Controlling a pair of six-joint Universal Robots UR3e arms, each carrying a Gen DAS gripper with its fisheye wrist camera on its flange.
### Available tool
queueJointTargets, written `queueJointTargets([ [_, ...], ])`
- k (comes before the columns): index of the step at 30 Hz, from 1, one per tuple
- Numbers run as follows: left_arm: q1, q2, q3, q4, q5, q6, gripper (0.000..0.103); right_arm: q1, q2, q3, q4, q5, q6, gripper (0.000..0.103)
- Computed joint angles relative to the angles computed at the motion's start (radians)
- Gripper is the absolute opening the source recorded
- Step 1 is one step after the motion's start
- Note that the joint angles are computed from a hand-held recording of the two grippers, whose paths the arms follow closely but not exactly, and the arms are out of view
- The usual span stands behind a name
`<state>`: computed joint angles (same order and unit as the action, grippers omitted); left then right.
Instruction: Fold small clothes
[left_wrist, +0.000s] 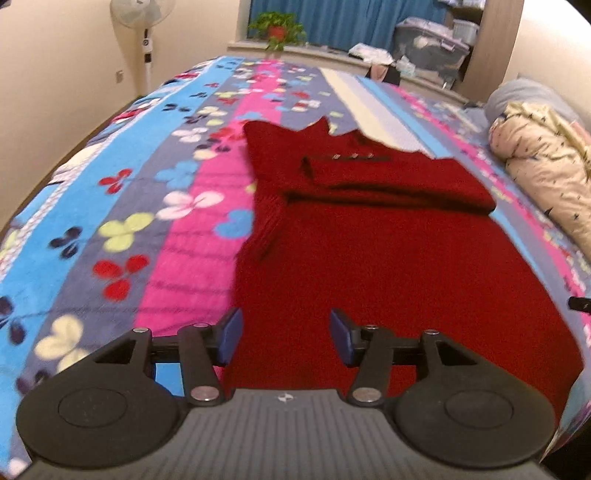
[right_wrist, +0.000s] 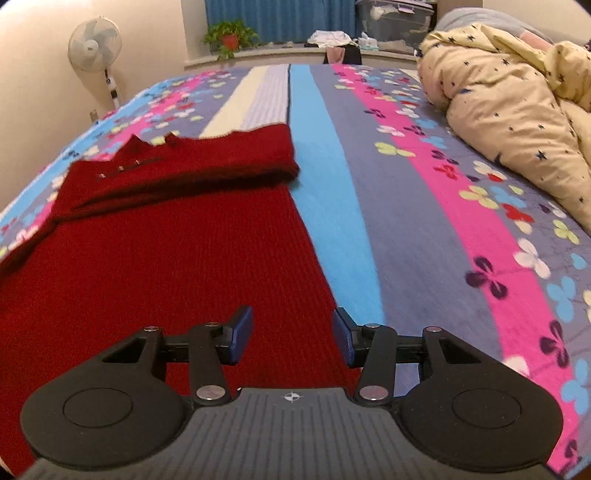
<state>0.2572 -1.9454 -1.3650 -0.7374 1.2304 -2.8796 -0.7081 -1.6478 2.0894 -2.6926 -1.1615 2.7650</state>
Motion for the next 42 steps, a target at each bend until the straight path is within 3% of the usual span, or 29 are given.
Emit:
queueJointTargets([
  [10, 0.044, 0.085, -0.202, 0.003, 0.06, 0.025, 0.073, -0.083, -0.055, 0.055, 0.121, -0.049, -0.081, 0.066],
  [14, 0.047, 0.106, -0.35, 0.159, 0.069, 0.01, 0.079, -0.015, 0.011, 0.021, 0.144, -0.168, -0.067, 0.072],
  [17, 0.044, 0.117, -0.416, 0.252, 0.07, -0.029, 0.079, 0.009, 0.049, 0.006, 0.133, -0.195, -0.043, 0.077],
  [20, 0.03, 0.123, -0.437, 0.29, 0.085, -0.057, 0.078, 0.012, 0.06, -0.004, 0.134, -0.192, -0.02, 0.076],
  [22, 0.025, 0.121, -0.432, 0.304, 0.081, -0.062, 0.063, 0.011, 0.059, -0.005, 0.136, -0.185, -0.021, 0.073],
  [24, 0.022, 0.116, -0.426, 0.311, 0.074, -0.06, 0.059, 0.005, 0.049, 0.003, 0.136, -0.17, -0.033, 0.07],
  [32, 0.028, 0.113, -0.414, 0.286, 0.059, -0.08, 0.059, -0.042, 0.011, 0.015, 0.2, -0.084, -0.087, 0.054],
  [38, 0.013, 0.129, -0.423, 0.265, 0.088, -0.062, 0.061, -0.043, 0.013, 0.007, 0.233, -0.065, -0.097, 0.054],
  [42, 0.041, 0.15, -0.425, 0.211, 0.053, -0.088, 0.059, -0.063, 0.013, -0.008, 0.278, -0.029, -0.092, 0.054],
])
